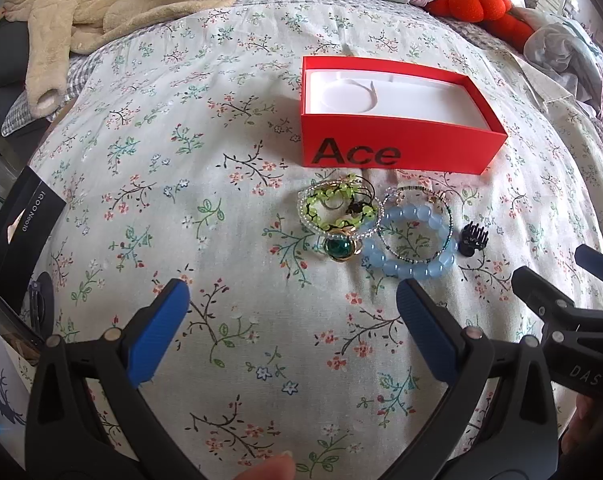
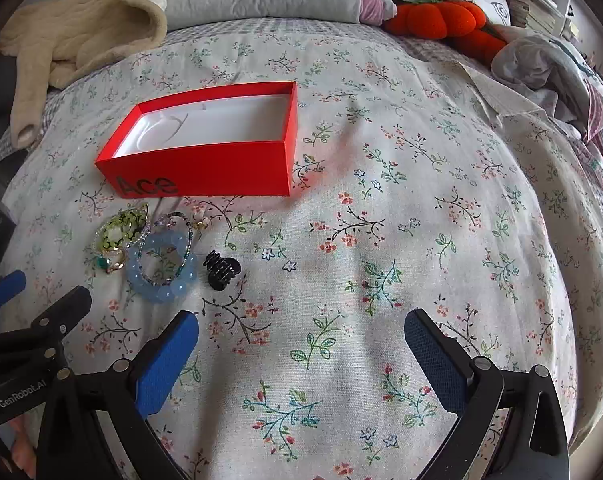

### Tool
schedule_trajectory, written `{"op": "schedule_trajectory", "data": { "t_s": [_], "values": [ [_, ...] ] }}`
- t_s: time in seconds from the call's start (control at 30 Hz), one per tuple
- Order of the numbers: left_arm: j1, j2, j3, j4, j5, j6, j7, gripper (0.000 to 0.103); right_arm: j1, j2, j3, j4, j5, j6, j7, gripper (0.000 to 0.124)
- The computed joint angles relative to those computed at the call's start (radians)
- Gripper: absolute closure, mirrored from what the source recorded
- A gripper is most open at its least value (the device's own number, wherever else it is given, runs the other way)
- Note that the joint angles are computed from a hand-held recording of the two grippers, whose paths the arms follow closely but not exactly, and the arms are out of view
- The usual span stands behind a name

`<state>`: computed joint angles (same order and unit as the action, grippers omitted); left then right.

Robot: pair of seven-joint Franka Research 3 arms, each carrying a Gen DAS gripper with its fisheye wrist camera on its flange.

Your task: Organize jewelry

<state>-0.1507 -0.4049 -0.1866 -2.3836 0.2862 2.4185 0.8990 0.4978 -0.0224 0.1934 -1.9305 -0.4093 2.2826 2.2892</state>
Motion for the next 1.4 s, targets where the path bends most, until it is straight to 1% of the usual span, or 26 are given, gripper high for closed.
{"op": "schedule_trajectory", "data": {
  "t_s": [0.8, 1.4],
  "values": [
    [0.004, -0.023, 0.006, -0.026, -0.002, 0.025, 0.006, 0.000, 0.001, -0.003, 0.000, -0.004, -0.005, 0.004, 0.003, 0.021],
    [0.005, -0.026, 0.006, -0.027, -0.003, 0.028, 0.007, 0.000, -0.003, -0.009, 0.003, -0.010, -0.006, 0.007, 0.002, 0.021]
  ]
}}
